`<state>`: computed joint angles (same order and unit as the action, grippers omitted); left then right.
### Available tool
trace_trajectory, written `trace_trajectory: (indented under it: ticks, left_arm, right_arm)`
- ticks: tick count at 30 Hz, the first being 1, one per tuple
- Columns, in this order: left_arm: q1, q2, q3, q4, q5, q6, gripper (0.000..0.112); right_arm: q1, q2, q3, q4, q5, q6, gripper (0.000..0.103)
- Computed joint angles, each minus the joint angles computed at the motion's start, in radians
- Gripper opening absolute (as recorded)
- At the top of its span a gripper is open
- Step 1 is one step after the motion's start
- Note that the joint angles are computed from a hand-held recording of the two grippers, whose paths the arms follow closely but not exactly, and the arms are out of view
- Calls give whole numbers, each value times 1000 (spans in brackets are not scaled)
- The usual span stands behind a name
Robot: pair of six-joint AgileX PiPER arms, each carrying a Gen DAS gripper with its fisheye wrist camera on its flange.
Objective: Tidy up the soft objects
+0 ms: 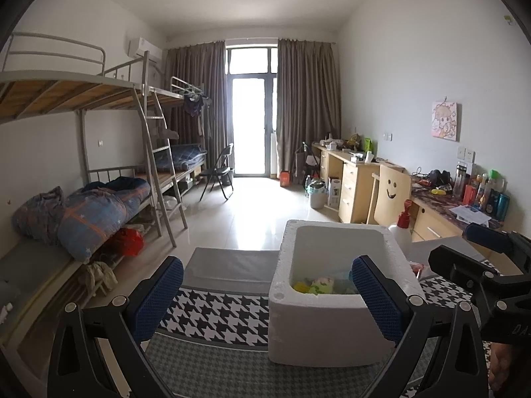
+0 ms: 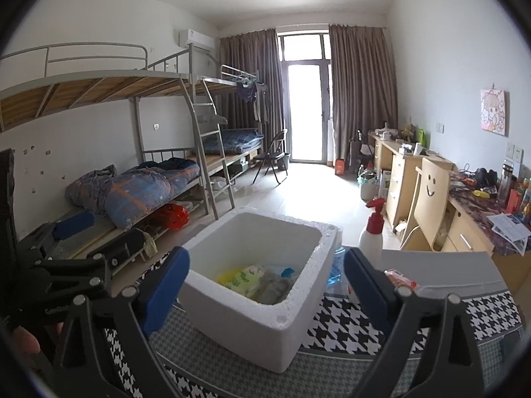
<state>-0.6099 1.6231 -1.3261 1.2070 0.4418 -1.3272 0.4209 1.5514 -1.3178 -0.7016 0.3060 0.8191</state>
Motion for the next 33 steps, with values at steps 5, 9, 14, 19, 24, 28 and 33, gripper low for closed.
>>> trace_trajectory:
  ticks: [5, 9, 14, 19, 24, 28, 33]
  left_arm:
    - [-19, -55, 58, 44, 7, -48, 102]
    - [-42, -104, 113, 86, 2, -98, 102]
    - [-77, -152, 175, 161, 11, -172, 102]
    - [-109, -185, 225, 222, 28, -225, 102]
    - [-140, -229, 284, 297, 43, -302, 102]
    - [-166, -262, 330, 341, 58, -358, 102]
    - [-197, -286, 374, 386, 83, -408, 102]
  right_arm:
    - [9, -53, 60, -70, -17, 71, 96]
    - [18, -98, 118, -165, -28, 163, 96]
    - [58, -154, 188, -390, 4, 391, 97]
    - [89, -199, 246, -537, 24, 539, 102]
    - [120, -236, 295, -630, 50, 639, 102]
    - [139, -257, 314, -686, 68, 697, 102]
    - [192, -286, 371, -791, 132, 800, 102]
